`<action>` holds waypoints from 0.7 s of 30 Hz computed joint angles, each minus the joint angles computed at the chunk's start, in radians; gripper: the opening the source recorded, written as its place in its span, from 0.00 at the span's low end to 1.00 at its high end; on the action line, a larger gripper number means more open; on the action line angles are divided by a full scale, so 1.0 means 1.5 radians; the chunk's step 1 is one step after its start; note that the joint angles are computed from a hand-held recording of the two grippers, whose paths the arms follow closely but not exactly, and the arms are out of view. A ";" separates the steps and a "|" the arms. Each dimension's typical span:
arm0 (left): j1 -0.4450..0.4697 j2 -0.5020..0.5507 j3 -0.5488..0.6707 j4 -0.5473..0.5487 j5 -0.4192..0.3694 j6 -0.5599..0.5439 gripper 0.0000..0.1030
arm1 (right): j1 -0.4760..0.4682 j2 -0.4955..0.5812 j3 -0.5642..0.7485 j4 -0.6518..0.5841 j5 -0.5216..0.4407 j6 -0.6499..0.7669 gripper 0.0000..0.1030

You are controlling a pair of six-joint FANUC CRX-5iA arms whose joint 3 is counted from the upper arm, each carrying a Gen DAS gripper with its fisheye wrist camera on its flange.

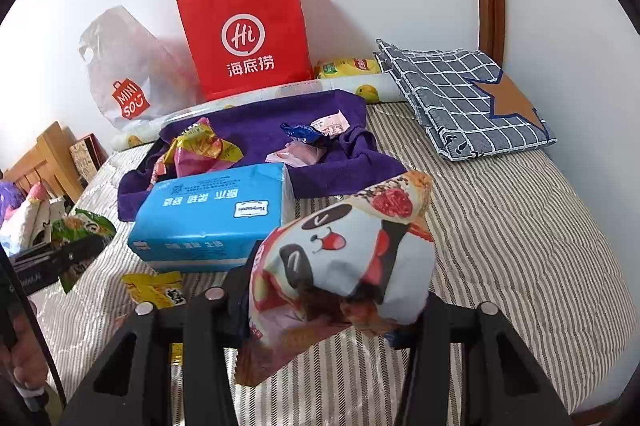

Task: Organize snacks
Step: 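Grasp the green snack bag with the left gripper while the right gripper holds the panda bag, then carry the green bag and panda bag over the purple towel with both grippers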

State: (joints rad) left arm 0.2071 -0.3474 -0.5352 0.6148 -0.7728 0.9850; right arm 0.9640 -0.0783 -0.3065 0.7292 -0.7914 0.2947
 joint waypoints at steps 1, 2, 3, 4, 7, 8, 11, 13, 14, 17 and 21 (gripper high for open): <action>-0.002 -0.002 -0.001 0.002 0.000 -0.002 0.44 | 0.002 -0.001 0.000 0.001 -0.001 0.000 0.43; -0.005 -0.005 -0.001 0.005 -0.001 -0.004 0.44 | 0.003 -0.001 0.000 0.004 -0.002 0.000 0.43; -0.009 -0.008 -0.002 0.009 -0.003 -0.007 0.44 | 0.006 -0.001 0.001 0.010 -0.005 -0.001 0.43; -0.011 -0.009 -0.002 0.013 -0.004 -0.010 0.44 | 0.008 -0.001 0.002 0.011 -0.008 -0.002 0.42; -0.019 -0.012 0.000 0.024 -0.009 -0.020 0.44 | 0.010 -0.001 0.007 0.006 -0.006 0.005 0.42; -0.021 -0.013 0.001 0.026 -0.009 -0.022 0.44 | 0.011 -0.001 0.008 0.007 -0.005 0.006 0.42; -0.029 -0.011 0.007 0.030 -0.009 -0.029 0.44 | 0.012 0.002 0.016 0.012 -0.005 0.013 0.42; -0.034 -0.009 0.011 0.031 -0.005 -0.032 0.44 | 0.012 0.007 0.024 0.011 -0.004 0.022 0.42; -0.036 -0.007 0.012 0.033 -0.004 -0.033 0.44 | 0.011 0.011 0.030 0.011 -0.005 0.029 0.42; -0.041 0.006 0.023 0.039 -0.004 -0.033 0.44 | 0.006 0.020 0.046 0.007 -0.002 0.047 0.42; -0.049 0.032 0.050 0.037 -0.007 -0.023 0.44 | -0.007 0.035 0.072 0.001 0.010 0.069 0.42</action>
